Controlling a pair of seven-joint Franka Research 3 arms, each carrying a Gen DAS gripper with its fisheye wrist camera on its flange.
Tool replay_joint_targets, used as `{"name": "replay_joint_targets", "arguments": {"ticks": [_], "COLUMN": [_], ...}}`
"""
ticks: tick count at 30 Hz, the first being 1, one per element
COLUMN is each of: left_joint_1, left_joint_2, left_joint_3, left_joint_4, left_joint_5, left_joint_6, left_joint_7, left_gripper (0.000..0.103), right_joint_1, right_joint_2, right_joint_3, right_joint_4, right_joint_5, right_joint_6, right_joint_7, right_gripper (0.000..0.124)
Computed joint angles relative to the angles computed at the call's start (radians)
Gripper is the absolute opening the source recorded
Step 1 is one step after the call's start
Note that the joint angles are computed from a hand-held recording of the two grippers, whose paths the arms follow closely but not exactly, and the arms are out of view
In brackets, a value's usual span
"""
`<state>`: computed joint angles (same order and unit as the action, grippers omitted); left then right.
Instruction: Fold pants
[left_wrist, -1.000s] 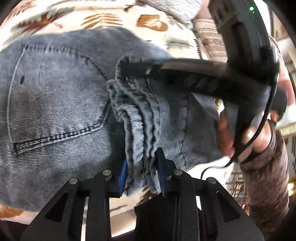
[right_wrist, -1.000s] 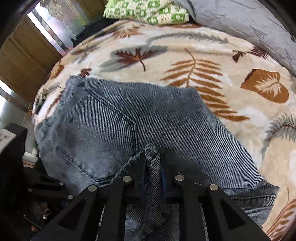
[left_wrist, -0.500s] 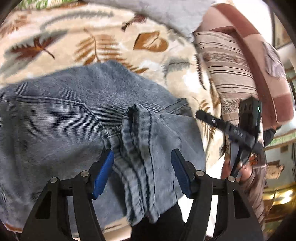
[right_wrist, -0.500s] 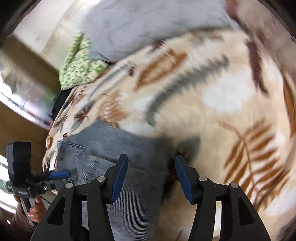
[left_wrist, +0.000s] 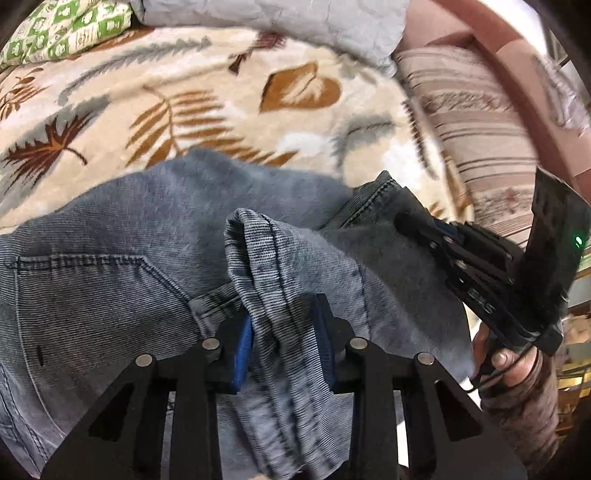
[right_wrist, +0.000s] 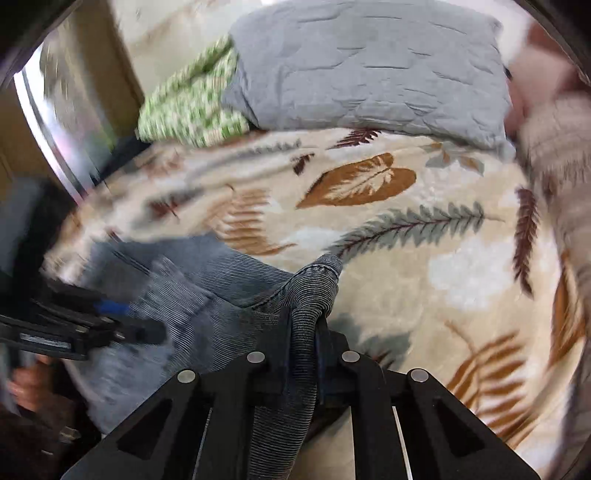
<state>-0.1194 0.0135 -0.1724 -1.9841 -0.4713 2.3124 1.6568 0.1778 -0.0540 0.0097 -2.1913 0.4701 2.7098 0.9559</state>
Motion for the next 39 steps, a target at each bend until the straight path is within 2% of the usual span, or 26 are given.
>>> {"name": "replay_joint_targets", "arguments": {"ticks": [2,5,7,11,18,22,24,25,26,28,29,30,31,32,35,39], "left_joint_1": [0.001,0.002,0.001,-0.007,-0.04,-0.056,-0.06,-0.062,-0.066,-0.073,-0.071,-0.066,-0.062,-0.058,-0.053,-0.056], "left_joint_2": [0.014,0.015,0.004,-0.042,-0.128,-0.153,-0.158,-0.159,-0.157,-0.148,-0.14,-0.139,-0.143,-0.15,-0.169,-0.158], "left_joint_3": [-0.001,-0.005,-0.005,-0.004,0.002,0.009,0.012,0.013,0.021,0.052,0.059,0.056,0.052,0.046,0.042,0.035], "left_joint_4": [-0.003,-0.018,-0.024,-0.052,-0.122,-0.138,-0.141,-0.142,-0.14,-0.135,-0.135,-0.138,-0.144,-0.149,-0.171,-0.199], "left_joint_5": [-0.003,-0.012,-0.003,0.065,0.174,0.215,0.233,0.234,0.206,0.056,0.006,-0.009,-0.015,-0.001,0.022,0.041], "left_joint_6": [-0.002,0.012,0.013,0.031,0.062,0.05,0.039,0.032,0.008,-0.081,-0.121,-0.135,-0.131,-0.125,-0.118,-0.081], "left_joint_7": [0.005,0.006,-0.004,-0.028,-0.072,-0.096,-0.114,-0.121,-0.117,-0.049,-0.033,-0.029,-0.025,-0.034,-0.035,-0.035], "left_gripper": [0.028,0.029,0.029,0.029,0.035,0.038,0.041,0.047,0.058,0.064,0.063,0.063,0.051,0.039,0.035,0.034], "right_joint_1": [-0.011,-0.027,-0.039,-0.06,-0.071,-0.072,-0.073,-0.074,-0.075,-0.078,-0.075,-0.071,-0.064,-0.055,-0.033,-0.056], "right_joint_2": [0.043,0.05,0.045,-0.021,-0.142,-0.154,-0.146,-0.137,-0.126,-0.114,-0.119,-0.125,-0.156,-0.186,-0.291,-0.247], "right_joint_3": [-0.004,-0.013,-0.02,-0.043,-0.081,-0.097,-0.104,-0.104,-0.103,-0.084,-0.075,-0.07,-0.052,-0.044,-0.02,0.002], "right_joint_4": [0.002,-0.014,-0.004,-0.031,-0.143,-0.174,-0.171,-0.164,-0.156,-0.145,-0.145,-0.145,-0.159,-0.175,-0.254,-0.29], "right_joint_5": [-0.035,0.095,0.152,0.268,0.351,0.393,0.43,0.443,0.447,0.412,0.39,0.378,0.327,0.305,0.231,0.066], "right_joint_6": [-0.003,-0.016,-0.059,-0.153,-0.236,-0.261,-0.28,-0.284,-0.298,-0.292,-0.28,-0.271,-0.239,-0.214,-0.112,-0.067], "right_joint_7": [0.042,-0.002,-0.006,-0.036,-0.033,-0.013,-0.019,-0.013,-0.008,0.027,0.026,0.016,0.001,-0.018,-0.049,0.07], "right_gripper": [0.009,0.014,0.023,0.025,0.047,0.048,0.048,0.048,0.048,0.048,0.047,0.031,0.012,0.012,0.01,0.012]}}
